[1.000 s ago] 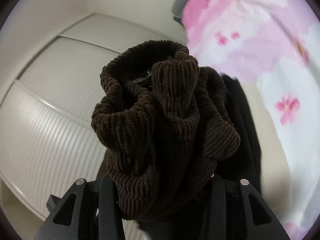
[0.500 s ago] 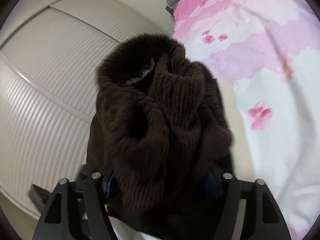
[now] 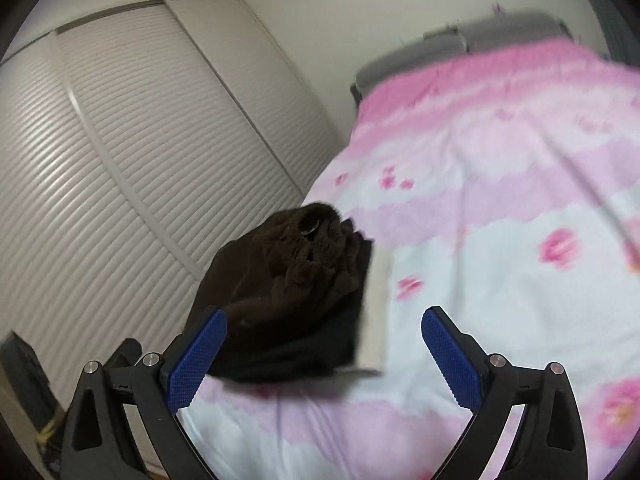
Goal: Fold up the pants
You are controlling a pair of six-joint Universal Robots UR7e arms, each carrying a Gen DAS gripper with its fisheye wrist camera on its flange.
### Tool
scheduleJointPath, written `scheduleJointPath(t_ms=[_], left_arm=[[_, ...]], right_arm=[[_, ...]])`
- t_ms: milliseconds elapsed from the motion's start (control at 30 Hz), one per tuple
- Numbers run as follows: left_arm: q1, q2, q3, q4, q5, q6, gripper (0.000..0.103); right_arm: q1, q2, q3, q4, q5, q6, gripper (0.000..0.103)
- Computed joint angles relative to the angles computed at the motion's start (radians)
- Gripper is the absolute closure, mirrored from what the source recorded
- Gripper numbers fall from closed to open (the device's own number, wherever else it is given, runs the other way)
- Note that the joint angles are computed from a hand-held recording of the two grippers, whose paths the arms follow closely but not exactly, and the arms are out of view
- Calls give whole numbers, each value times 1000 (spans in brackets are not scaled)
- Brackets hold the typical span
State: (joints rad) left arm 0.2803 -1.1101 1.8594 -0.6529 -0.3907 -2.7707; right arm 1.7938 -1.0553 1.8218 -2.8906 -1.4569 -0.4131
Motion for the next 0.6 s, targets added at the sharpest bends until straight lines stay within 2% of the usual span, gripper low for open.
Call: scheduleJointPath(t_ms=[133, 267, 367, 467, 600], left_arm=[[-83, 120, -65, -149, -25, 117, 8], [-134, 250, -162, -265, -44, 255, 6], [-171, 340, -231, -376, -44, 378, 6], [-206, 414, -282, -497, -37, 474, 5], [-239, 523, -381, -562, -44, 556, 2]], right_arm=[[-35, -205, 133, -21, -16, -83, 4], [-97, -406, 221, -4, -34, -190, 4], [-182, -571, 275, 39, -24, -278, 2], [-254, -694, 294, 90, -22, -344, 2], [-387, -873, 301, 186, 26, -434, 2]])
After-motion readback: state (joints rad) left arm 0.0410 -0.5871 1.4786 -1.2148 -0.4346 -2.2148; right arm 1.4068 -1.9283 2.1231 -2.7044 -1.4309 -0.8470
